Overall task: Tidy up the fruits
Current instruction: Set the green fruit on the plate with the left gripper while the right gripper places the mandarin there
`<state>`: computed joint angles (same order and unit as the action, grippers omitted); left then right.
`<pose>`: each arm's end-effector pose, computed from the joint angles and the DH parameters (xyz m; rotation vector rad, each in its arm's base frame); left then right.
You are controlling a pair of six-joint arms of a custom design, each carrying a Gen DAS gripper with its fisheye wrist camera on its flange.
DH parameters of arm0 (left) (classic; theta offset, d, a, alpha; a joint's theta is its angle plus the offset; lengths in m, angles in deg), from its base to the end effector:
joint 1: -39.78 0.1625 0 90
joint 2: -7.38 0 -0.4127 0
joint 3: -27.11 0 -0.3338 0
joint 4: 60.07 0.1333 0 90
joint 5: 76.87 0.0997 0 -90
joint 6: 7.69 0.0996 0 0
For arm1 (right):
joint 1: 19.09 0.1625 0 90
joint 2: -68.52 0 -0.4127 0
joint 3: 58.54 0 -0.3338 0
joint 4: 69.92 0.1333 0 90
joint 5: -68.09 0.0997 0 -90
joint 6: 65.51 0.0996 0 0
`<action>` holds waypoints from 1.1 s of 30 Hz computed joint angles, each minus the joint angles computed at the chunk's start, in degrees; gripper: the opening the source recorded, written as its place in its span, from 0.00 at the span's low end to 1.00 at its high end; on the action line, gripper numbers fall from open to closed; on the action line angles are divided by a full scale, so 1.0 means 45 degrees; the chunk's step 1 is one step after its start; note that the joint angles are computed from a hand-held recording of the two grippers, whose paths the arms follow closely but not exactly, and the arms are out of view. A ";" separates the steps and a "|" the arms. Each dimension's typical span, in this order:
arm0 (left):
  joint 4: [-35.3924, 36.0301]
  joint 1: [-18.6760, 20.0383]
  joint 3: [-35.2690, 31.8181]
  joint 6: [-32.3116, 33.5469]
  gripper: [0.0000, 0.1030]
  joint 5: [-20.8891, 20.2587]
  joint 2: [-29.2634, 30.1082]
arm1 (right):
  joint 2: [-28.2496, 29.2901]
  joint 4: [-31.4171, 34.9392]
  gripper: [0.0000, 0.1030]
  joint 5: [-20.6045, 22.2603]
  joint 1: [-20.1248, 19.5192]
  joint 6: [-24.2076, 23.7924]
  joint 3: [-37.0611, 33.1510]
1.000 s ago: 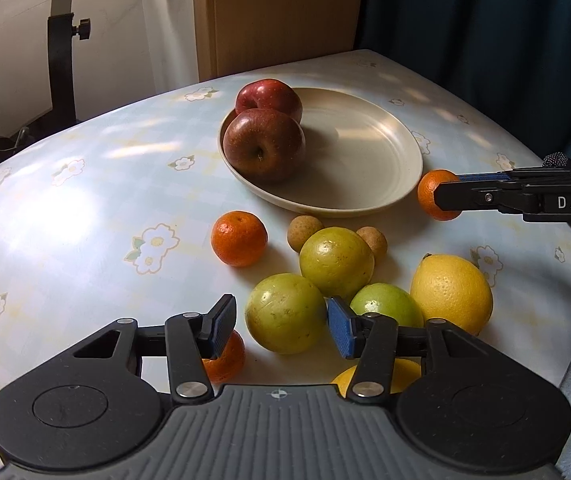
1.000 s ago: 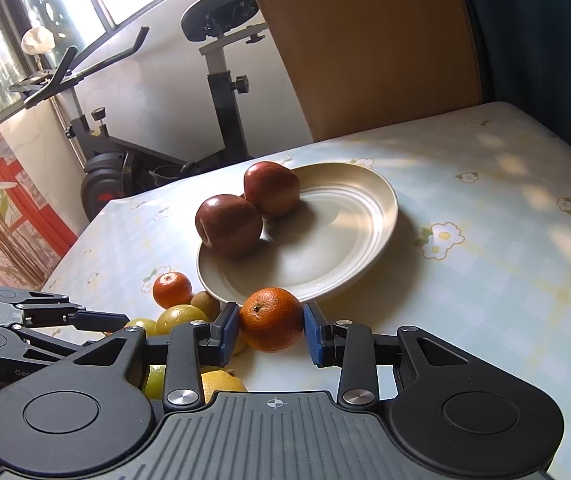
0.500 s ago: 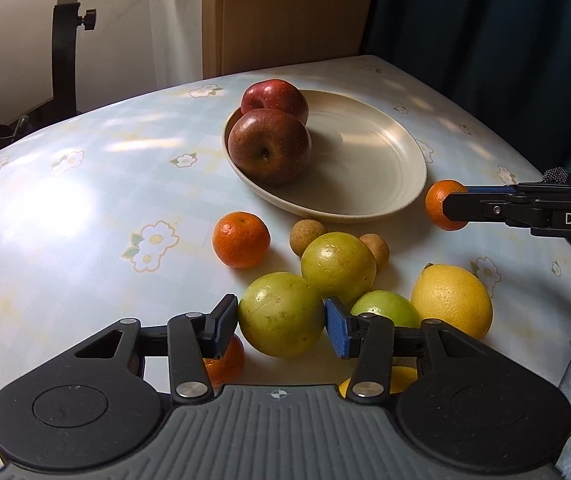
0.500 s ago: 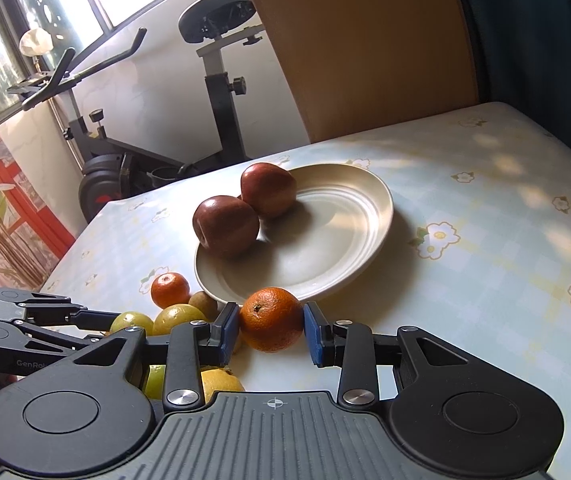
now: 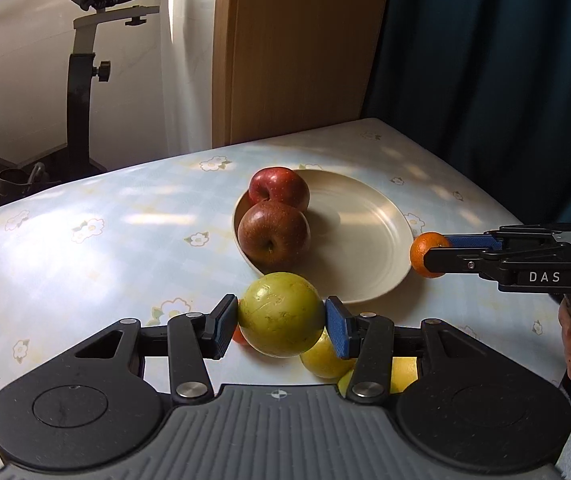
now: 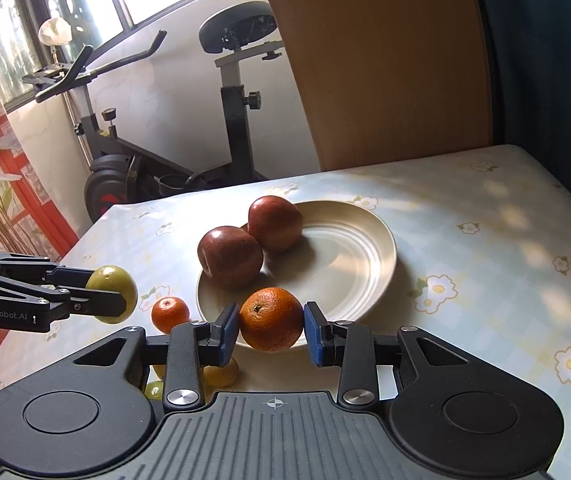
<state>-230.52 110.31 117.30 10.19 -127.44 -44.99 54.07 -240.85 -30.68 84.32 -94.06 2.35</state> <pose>-0.0284 -0.6700 0.2956 0.4350 2.2987 -0.9155 0.2929 -0.7193 -0.0011 0.9391 -2.6349 0.8323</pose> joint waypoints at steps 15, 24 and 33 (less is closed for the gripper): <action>0.2687 0.0427 -0.3618 -0.1586 0.48 -0.0388 0.2416 | 0.1563 0.3057 0.31 -0.0154 -0.0400 -0.2364 -0.4377; 0.3325 0.0502 -0.4126 -0.1819 0.49 0.0052 0.2874 | 0.1915 0.3617 0.31 -0.0218 -0.0588 -0.2927 -0.4918; 0.3599 0.0628 -0.4204 -0.2074 0.49 -0.0188 0.2714 | 0.1489 0.3421 0.31 0.0133 -0.0662 -0.2818 -0.3691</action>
